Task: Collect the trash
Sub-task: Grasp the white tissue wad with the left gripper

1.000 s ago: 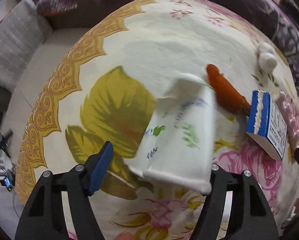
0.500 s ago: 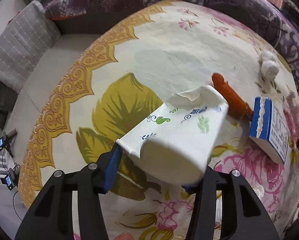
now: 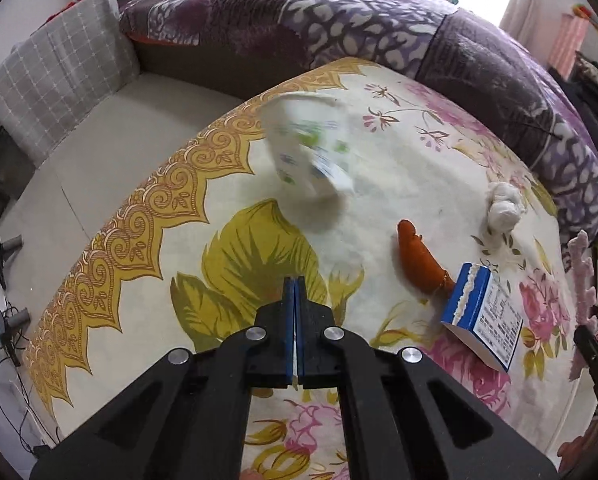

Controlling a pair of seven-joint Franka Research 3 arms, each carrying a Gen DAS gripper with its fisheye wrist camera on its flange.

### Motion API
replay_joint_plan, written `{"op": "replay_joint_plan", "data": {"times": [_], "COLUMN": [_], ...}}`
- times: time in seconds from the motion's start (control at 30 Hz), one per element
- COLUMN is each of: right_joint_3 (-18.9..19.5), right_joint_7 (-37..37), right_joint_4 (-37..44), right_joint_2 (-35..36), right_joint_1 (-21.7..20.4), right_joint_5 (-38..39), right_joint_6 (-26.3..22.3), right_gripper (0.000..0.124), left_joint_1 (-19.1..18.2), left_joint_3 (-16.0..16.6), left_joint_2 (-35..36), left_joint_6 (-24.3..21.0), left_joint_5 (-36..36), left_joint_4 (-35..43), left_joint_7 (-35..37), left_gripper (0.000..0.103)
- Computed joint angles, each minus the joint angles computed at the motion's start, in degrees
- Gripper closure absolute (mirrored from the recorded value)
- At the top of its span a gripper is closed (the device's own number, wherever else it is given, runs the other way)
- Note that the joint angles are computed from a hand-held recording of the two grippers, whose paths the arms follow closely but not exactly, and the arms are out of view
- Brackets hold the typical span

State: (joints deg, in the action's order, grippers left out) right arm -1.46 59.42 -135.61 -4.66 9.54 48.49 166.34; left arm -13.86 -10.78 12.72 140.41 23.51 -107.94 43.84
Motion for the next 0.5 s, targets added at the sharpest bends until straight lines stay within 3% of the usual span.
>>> {"op": "replay_joint_plan", "data": {"times": [0.17,0.2,0.23,0.3,0.5], "right_joint_3": [-0.35,-0.34,-0.34,-0.34,-0.5], "right_joint_7": [-0.25,0.08,0.24,0.25,0.4], "right_joint_4": [-0.13,-0.05,0.02,0.13,0.04], "right_joint_2": [-0.62,-0.5,-0.43,-0.33,-0.55], "right_joint_1": [-0.05,-0.12,-0.15,-0.2,-0.46], "right_joint_5": [1.17,0.96,0.85,0.8,0.93], "right_joint_6": [-0.95,-0.95,-1.11,-1.47,-1.65], "right_gripper": [0.115,0.115,0.115,0.115,0.115], "left_joint_1": [1.5,1.83,2.23,3.48,0.53], "left_joint_3": [-1.92,-2.34,-2.83,-4.62,-7.03], "left_joint_2": [1.49,1.85,2.33,2.51,1.72], "left_joint_6": [-2.78,-4.1,-4.9,-4.83,-6.3], "left_joint_5": [-7.75,-9.74,-11.99,-17.66,-20.13], "left_joint_4": [1.65,2.15,2.62,2.42,1.35], "left_joint_7": [10.58,12.86,15.46,24.16,42.74], "left_gripper": [0.102,0.093,0.065,0.034,0.023]}}
